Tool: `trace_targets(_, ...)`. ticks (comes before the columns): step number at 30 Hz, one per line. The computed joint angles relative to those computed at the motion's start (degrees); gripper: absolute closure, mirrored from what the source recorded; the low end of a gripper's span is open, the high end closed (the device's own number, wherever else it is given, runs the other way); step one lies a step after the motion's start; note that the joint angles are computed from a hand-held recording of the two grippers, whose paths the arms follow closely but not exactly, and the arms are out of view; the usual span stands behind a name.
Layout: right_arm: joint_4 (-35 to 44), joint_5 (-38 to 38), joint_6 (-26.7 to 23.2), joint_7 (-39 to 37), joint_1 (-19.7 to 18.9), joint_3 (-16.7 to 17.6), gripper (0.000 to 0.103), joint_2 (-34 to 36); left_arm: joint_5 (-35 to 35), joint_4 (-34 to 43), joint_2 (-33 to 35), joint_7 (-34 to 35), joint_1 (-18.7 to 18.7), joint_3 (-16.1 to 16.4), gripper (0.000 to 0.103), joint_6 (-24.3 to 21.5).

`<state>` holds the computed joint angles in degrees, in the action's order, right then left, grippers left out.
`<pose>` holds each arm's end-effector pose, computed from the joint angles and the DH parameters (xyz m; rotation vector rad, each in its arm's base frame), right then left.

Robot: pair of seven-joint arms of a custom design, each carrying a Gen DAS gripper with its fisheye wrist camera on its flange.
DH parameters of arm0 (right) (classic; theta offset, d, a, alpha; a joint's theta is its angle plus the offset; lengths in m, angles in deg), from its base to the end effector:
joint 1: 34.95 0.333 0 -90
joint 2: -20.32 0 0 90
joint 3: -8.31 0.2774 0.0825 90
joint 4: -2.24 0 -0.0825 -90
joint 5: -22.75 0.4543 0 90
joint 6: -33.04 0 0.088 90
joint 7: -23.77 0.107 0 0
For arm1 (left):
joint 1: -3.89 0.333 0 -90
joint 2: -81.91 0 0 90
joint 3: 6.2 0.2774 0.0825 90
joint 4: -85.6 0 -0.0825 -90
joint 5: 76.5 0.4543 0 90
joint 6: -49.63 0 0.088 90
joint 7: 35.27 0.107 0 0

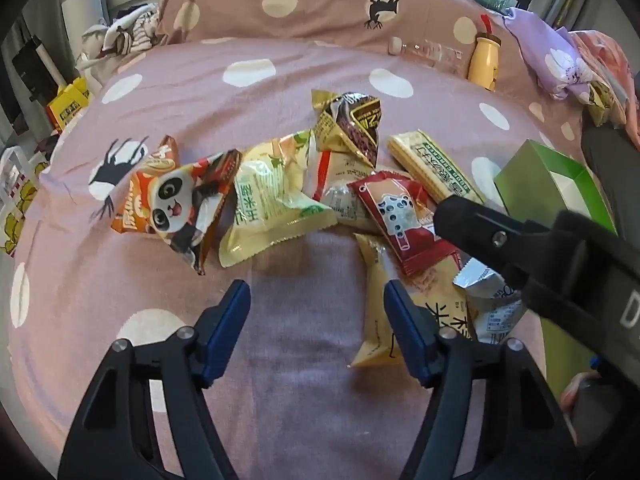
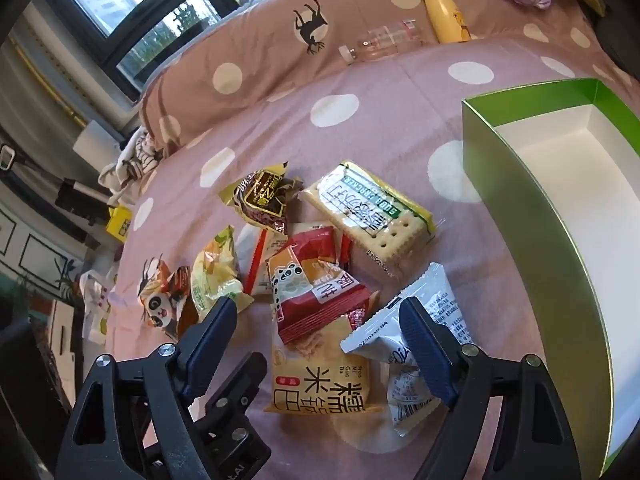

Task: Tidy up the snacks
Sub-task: 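Grasp the yellow rice-cracker bag with the right gripper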

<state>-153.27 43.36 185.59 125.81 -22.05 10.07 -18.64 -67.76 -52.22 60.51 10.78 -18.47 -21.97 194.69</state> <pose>0.4539 0.1070 0.4349 -1.5502 1.9377 -0.1586 0.4308 -0.3404 0.4336 -1.9824 1.9998 -0.6668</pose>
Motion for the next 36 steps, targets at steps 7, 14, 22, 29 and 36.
trace_targets(7,-1.44,2.75,-0.36,-1.97,1.77,-2.0,0.018,-1.93,-4.62,-1.67,0.26,4.12,-1.86,2.24,0.04,4.83)
trace_targets(14,-1.97,3.72,-2.38,-1.84,0.77,-2.04,0.034,-3.26,-16.72,-2.6,-0.22,13.07,-5.29,5.6,0.041,6.73)
trace_targets(22,-1.46,9.72,-4.35,-7.24,3.73,-6.16,0.037,-3.31,-25.53,-1.93,0.62,20.3,-6.42,7.2,0.05,4.24)
trace_targets(29,0.95,7.71,-7.47,-6.23,1.69,-2.78,0.045,0.27,-30.31,-1.65,1.43,24.96,-6.07,6.61,0.06,4.43)
trace_targets(36,2.03,6.08,-7.43,-5.74,1.25,-1.96,0.045,2.65,-35.16,-1.46,2.57,29.04,-7.23,7.1,0.061,5.92)
